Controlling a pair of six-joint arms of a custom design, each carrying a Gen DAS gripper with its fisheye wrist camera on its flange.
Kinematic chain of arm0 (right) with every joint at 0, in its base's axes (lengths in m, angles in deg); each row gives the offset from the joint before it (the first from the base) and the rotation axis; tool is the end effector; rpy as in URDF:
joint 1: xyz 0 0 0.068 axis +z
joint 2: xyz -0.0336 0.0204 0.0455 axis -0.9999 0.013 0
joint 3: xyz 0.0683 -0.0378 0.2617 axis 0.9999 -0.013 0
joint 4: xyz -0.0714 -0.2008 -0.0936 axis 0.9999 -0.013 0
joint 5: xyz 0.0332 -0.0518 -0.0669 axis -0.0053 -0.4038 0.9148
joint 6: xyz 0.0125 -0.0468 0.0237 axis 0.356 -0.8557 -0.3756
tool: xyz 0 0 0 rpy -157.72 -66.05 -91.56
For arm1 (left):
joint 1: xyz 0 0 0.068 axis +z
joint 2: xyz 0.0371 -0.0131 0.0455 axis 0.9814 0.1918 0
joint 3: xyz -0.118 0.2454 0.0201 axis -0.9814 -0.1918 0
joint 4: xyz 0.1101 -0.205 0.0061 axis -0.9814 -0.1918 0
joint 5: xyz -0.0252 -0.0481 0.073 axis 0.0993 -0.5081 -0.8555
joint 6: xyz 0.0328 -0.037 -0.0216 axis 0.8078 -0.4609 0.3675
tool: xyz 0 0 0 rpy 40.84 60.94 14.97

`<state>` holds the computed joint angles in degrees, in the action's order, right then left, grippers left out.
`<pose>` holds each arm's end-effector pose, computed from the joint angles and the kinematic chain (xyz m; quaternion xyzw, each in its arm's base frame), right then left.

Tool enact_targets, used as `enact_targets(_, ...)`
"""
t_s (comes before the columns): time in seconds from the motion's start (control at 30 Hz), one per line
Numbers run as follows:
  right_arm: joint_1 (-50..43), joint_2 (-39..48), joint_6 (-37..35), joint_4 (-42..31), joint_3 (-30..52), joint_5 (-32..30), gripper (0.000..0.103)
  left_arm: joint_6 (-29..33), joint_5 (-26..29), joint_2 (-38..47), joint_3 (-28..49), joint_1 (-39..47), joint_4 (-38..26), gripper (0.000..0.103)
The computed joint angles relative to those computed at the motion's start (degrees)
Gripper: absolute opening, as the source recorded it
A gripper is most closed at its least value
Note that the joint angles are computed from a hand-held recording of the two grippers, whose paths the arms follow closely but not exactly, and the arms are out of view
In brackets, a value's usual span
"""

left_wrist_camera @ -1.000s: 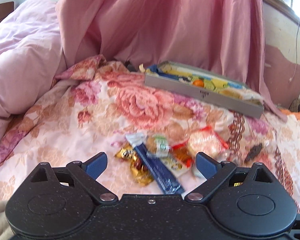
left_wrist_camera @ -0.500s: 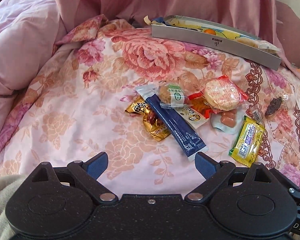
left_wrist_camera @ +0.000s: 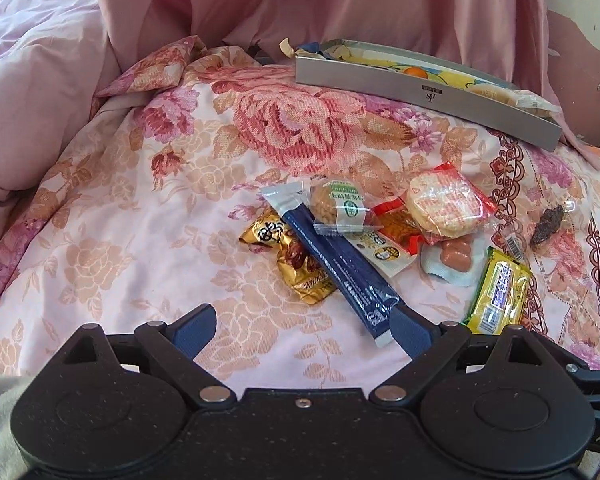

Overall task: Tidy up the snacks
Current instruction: 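Grasp the blue stick packet with the left gripper while the right gripper grasps the yellow wafer bar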

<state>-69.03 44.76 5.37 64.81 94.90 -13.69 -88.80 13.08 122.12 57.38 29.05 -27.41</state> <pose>0.1919 0.0655 0.0384 -0.0867 0.9050 0.0318 0.4154 0.2256 -0.2389 0.0363 -0.0347 0.9331 -0.0011 0.3578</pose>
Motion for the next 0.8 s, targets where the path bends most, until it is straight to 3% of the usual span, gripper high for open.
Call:
enact_targets(0.33,-0.5,1.7,1.0,-10.6,9.7,0.3,0.103,1.7,2.8,3.6,1.6,3.9,5.5,0.094)
enact_targets(0.57,-1.2,6.6,3.8,-16.4,17.7,0.2,0.103,5.1,8.2,7.1,4.8,8.0,10.1,0.094)
enact_targets(0.7,-1.0,10.3,4.1,-13.8,19.9,1.7,0.103,5.4,10.4,10.2,9.1,10.0,9.3,0.091)
enact_targets(0.8,-1.3,11.7,5.1,-15.0,21.7,2.0,0.101,5.4,12.3,12.7,12.9,10.9,6.2,0.083)
